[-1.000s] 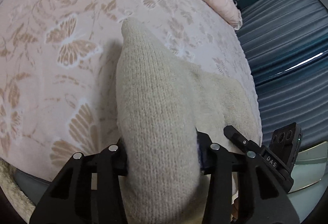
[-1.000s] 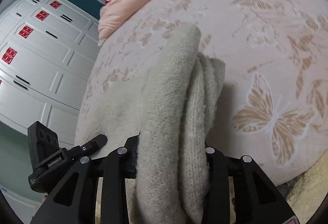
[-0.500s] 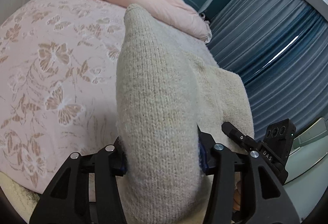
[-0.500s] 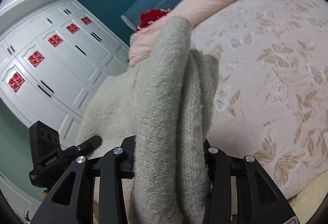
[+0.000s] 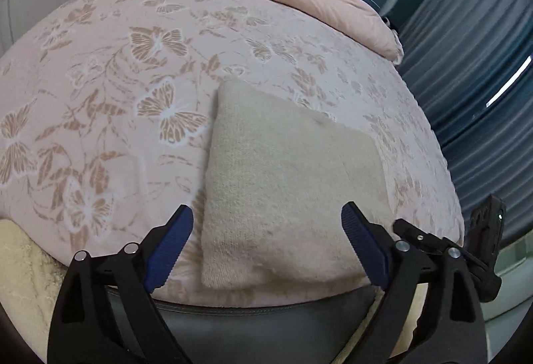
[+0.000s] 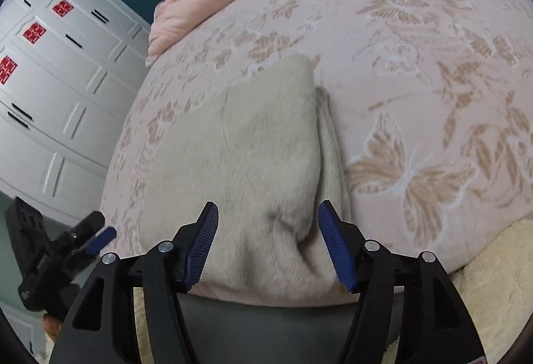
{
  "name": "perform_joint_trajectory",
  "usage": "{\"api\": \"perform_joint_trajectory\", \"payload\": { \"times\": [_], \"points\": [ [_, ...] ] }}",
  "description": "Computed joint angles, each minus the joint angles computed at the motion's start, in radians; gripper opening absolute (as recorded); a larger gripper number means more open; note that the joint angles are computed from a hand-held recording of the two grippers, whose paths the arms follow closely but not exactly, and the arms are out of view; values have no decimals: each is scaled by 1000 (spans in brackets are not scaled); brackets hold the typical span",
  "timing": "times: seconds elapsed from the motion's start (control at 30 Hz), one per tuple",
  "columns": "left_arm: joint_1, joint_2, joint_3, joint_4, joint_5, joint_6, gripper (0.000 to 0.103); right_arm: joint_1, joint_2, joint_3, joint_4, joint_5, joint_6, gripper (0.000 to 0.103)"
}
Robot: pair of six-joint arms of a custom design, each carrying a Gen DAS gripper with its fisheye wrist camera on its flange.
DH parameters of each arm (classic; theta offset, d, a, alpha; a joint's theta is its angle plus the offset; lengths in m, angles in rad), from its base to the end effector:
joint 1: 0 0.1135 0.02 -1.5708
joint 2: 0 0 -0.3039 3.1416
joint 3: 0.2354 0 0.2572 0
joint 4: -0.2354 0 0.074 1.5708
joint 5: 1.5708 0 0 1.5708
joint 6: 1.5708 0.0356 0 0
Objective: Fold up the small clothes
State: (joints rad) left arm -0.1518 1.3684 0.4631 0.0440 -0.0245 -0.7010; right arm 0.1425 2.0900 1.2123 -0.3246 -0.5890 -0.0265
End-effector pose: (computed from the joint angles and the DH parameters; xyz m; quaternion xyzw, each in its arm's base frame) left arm 0.2294 -0.0342 0.1684 -0.2583 0.9014 -0.1332 0.3210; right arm 0.4071 0.0784 0.1266 -0.1324 0.9329 0.2950 0.1585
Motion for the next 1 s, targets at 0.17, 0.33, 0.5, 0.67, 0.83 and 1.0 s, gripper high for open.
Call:
{"api": "perform_joint_trajectory", "payload": {
  "times": [0.17, 0.33, 0.5, 0.67, 0.83, 1.0],
  "points": [
    [-129, 201, 58, -14, -95, 35, 88, 34, -25, -41, 44, 12, 23, 13],
    [-141, 294, 70, -22, -119, 18, 88, 5, -138, -59, 73, -64, -36, 12],
    [-95, 306, 40, 1, -50, -11, 88, -36, 99, -12, 20, 26, -39, 17],
    [-83, 126, -17, -32, -52, 11, 89, -24, -92, -86, 84, 80, 2, 30],
    [-33, -7, -18, -141, -79, -15, 89, 117, -204, -67, 56, -6, -79, 28],
    [24, -109, -23, -221, -121, -6, 89, 318, 24, 44, -42, 28, -145, 25]
  ]
}}
